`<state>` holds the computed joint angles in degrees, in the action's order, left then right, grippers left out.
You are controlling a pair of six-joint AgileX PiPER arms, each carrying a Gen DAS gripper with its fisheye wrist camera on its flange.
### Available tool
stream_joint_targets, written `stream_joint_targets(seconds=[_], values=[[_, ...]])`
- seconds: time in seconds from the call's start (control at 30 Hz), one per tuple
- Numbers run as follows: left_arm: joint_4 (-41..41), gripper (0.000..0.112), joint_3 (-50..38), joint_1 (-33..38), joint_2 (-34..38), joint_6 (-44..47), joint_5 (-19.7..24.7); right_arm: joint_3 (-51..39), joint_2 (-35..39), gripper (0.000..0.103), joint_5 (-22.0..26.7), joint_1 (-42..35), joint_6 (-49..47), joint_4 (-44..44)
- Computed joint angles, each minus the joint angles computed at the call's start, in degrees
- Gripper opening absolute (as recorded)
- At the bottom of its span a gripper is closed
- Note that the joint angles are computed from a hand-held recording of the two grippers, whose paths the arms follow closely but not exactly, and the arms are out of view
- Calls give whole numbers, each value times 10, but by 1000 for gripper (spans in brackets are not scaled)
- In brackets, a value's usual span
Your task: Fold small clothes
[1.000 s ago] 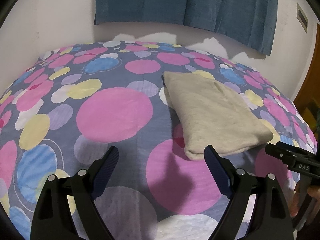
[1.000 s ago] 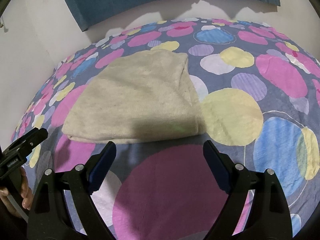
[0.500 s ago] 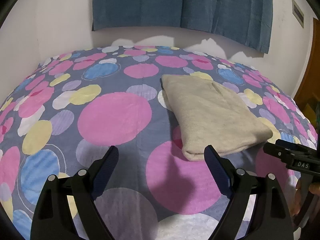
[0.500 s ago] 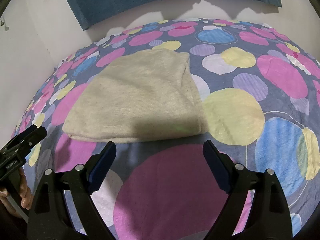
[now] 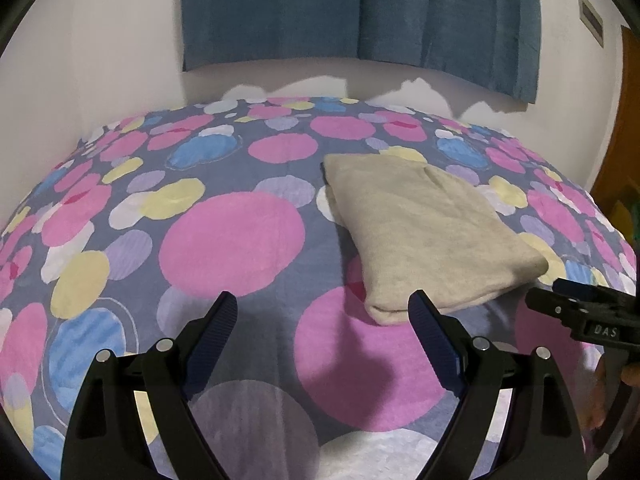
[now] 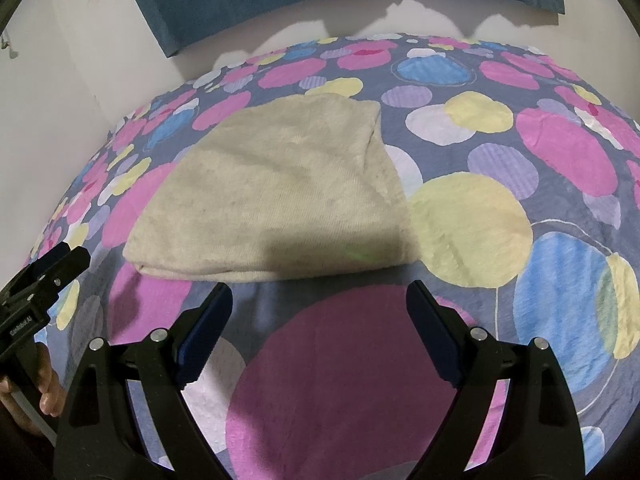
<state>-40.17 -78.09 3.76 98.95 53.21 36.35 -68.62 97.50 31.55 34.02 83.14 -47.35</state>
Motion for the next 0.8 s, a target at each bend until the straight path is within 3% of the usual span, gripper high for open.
stream_joint_targets(seconds=[0.33, 0.43, 0.53, 0.63, 0.8], values=[[49, 87, 10, -15, -8, -44, -17, 0, 3, 88, -4, -1, -7, 4], [-49, 87, 61, -4, -37, 43, -69, 1, 3, 88, -6, -2, -7, 4], [-96, 87, 71, -2, -48, 106, -68, 2, 5, 88, -11, 1, -1, 1], [-140, 87, 96, -11, -63, 150, -112, -1, 6, 88, -9, 1, -8, 5], [26, 87, 32, -5, -5, -10, -104, 18, -20, 88, -3, -5, -1, -10]])
